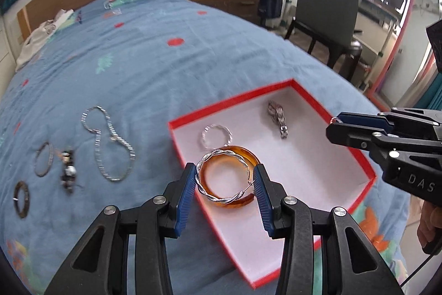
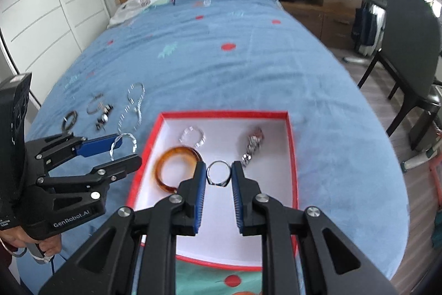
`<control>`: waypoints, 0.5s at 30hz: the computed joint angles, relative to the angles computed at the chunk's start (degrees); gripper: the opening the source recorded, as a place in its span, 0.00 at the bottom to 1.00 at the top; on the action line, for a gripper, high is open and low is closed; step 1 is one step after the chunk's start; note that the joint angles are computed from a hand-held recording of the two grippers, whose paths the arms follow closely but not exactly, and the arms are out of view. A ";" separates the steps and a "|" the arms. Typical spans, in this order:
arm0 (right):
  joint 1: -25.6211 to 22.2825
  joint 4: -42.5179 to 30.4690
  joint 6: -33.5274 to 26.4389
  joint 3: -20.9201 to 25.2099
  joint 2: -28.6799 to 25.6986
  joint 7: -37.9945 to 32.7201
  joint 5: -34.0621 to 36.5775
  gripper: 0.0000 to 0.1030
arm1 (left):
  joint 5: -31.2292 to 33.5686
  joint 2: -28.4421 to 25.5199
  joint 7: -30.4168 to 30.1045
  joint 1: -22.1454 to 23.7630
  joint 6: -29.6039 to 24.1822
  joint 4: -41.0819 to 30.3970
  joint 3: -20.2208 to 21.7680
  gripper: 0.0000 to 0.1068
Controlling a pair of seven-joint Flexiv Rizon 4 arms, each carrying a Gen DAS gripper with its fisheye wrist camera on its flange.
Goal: Organize jewelry
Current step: 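Carry the hoop and ring into the red box and open both tools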
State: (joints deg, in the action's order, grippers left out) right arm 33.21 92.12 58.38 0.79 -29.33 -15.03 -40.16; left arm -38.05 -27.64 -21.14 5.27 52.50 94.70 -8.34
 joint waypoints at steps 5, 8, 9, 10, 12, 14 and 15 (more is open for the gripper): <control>-2.84 -0.30 2.53 1.96 -2.53 -5.87 5.00 0.17 | 3.93 -2.87 -3.27 -1.90 0.81 -1.82 0.72 0.39; -3.56 -0.63 3.23 2.45 -3.61 -8.91 7.72 0.17 | 6.16 -4.03 -4.51 -2.43 1.20 -2.61 0.85 0.39; -3.81 -0.90 3.26 2.64 -4.02 -10.09 8.65 0.17 | 6.78 -4.22 -4.71 -2.50 1.39 -2.66 0.84 0.39; -4.04 -1.14 3.19 2.88 -4.42 -11.28 9.59 0.17 | 7.56 -4.54 -4.99 -2.74 1.80 -2.76 0.91 0.39; -4.18 -1.43 3.26 3.04 -4.86 -12.94 11.10 0.17 | 8.93 -4.94 -5.72 -3.00 2.22 -2.91 1.11 0.39; -4.14 -1.93 2.92 3.11 -5.25 -14.45 12.24 0.17 | 10.09 -5.31 -6.58 -3.09 2.30 -3.17 1.31 0.39; -4.18 -2.12 2.82 3.19 -5.42 -15.19 12.81 0.17 | 10.53 -5.51 -6.65 -3.04 2.50 -3.22 1.26 0.39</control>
State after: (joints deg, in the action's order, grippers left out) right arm 29.03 90.00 61.20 3.98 -34.75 -30.22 -27.35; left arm -27.52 -33.16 -27.79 2.23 55.00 91.48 -7.07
